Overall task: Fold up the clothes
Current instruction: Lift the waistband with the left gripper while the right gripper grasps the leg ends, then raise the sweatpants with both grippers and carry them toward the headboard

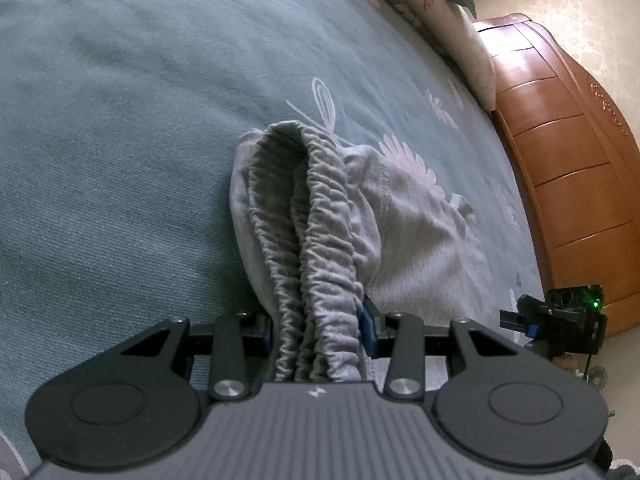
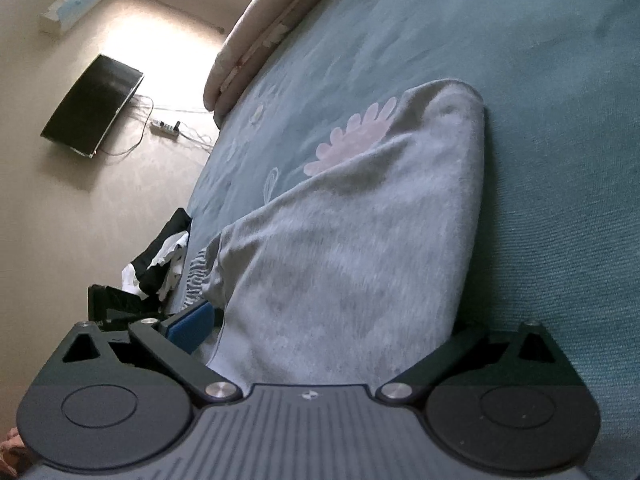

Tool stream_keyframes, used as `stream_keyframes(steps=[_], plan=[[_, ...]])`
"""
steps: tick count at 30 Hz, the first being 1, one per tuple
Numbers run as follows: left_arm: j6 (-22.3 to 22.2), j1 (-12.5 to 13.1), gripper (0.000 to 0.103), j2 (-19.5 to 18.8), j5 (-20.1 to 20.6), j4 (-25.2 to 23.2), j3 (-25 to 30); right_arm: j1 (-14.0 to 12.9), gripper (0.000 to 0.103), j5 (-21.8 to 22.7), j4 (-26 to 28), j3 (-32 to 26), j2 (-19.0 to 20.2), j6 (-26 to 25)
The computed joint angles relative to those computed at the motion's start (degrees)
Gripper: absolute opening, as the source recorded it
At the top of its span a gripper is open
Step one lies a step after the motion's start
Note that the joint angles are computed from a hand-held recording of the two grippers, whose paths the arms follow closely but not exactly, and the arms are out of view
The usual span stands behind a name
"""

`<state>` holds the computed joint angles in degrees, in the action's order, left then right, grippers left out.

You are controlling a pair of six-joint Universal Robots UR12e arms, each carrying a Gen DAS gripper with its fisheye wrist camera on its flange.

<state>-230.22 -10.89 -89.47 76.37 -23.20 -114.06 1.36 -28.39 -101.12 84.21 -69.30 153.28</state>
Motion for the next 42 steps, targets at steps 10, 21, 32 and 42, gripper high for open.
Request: stream_keyframes(steps=[10,21,32,42], plan=[[0.5,-0.5,0.041,-0.2,1.3,-0.8,0.5,-1.7,0.007,-0.7,-2.9,1.3,1.1,7.4],[1.8,-1.5,0.041,-0.3,3.7,-1.6,1.1,-1.6,0.007,-1.7,-5.9,2.4,0.3,7.7],[5.0,-3.2,0.041,-0.6,8.3,-3.4,2.3,-1.2,0.007,-2.5,-8.8,3.3,-0.2,9.7],[4.9,-3.3,0.041,-0.7,8.4,-2.5,2.0,-1.2,0.007,-2.7,-9.9,3.7,-0.4,10.3]])
